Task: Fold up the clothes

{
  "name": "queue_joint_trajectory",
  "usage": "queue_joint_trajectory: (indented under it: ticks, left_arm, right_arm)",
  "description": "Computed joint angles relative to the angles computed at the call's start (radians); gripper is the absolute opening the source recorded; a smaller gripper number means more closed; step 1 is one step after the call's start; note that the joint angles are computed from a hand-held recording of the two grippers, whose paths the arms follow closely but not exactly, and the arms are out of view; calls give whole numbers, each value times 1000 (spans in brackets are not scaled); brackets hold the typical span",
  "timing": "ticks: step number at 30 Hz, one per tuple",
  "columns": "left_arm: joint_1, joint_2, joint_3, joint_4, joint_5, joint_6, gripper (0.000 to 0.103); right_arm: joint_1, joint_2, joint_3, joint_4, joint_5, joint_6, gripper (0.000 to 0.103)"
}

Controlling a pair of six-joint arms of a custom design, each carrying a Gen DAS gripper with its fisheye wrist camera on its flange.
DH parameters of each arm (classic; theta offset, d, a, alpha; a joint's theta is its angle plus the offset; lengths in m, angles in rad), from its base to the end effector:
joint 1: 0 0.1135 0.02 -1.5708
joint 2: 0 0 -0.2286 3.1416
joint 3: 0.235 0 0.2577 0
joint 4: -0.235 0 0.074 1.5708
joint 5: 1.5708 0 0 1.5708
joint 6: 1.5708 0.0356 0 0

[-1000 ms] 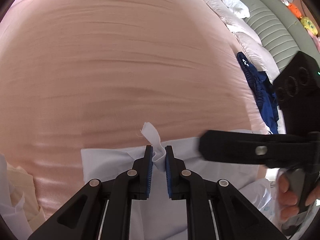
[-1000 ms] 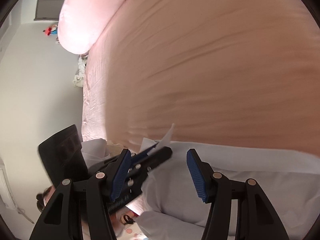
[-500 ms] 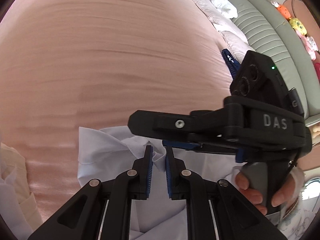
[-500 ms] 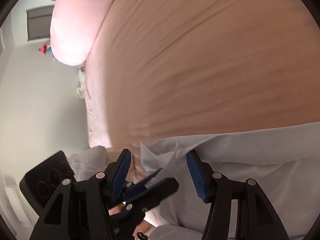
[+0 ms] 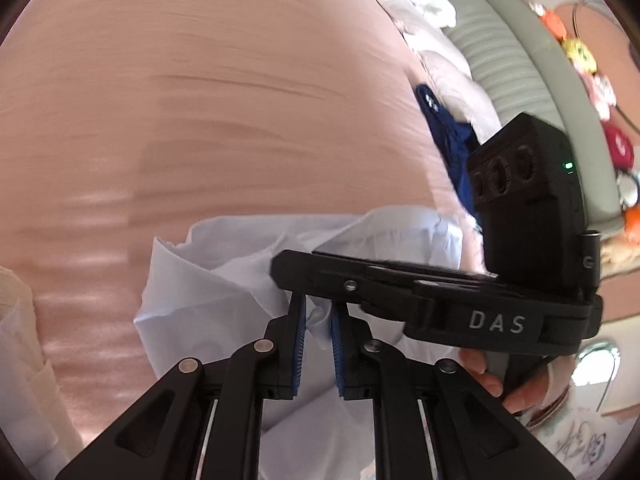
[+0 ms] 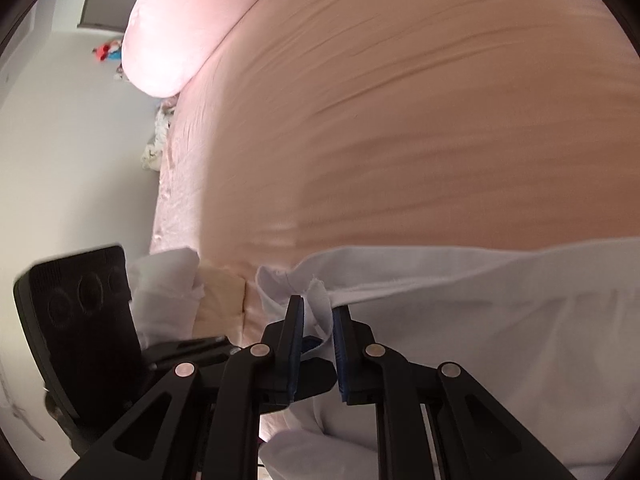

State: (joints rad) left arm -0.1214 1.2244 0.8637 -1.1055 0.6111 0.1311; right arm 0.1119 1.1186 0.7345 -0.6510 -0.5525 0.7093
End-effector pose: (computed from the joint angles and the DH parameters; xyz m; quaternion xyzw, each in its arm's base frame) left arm 0.2048 -0.0456 0.1936 0.1355 0.9428 -0.3002 0.0513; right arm 0.2247 0.0440 0.1912 0.2040 0.9079 0.3428 0.1285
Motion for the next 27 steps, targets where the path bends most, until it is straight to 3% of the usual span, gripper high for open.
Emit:
queue_joint_trajectory:
  ticks: [4,8,10,13,21,25,27]
  left_arm:
    - [-66,-33,-3,1,-60,-28,12]
    - [-104,-4,16,16,-82,-68,16]
    - [11,-59,-4,-83,-86,51,28]
    - [69,-55,-4,-117,-80,95,45]
    - [119,-108,9,-176,-101,128,46]
    - [99,-175,10,-212,-129,118,46]
    - [86,-215,10,-238,-134,113,46]
  right_arm:
    - [17,-91,4,-95,70,-16,13]
    - [-5,-124,-16,-132,43,-25,13]
    - [-6,-126,-23,-163,55,-32,13]
    - [-3,-141,-55,-192,57,-38,13]
    - [-83,-261,-113,-288,-18,-41,13]
    - [-112,-331,-58,-408,-6,-101,14]
    - [-101,-360,-12,-472,32,-131,23]
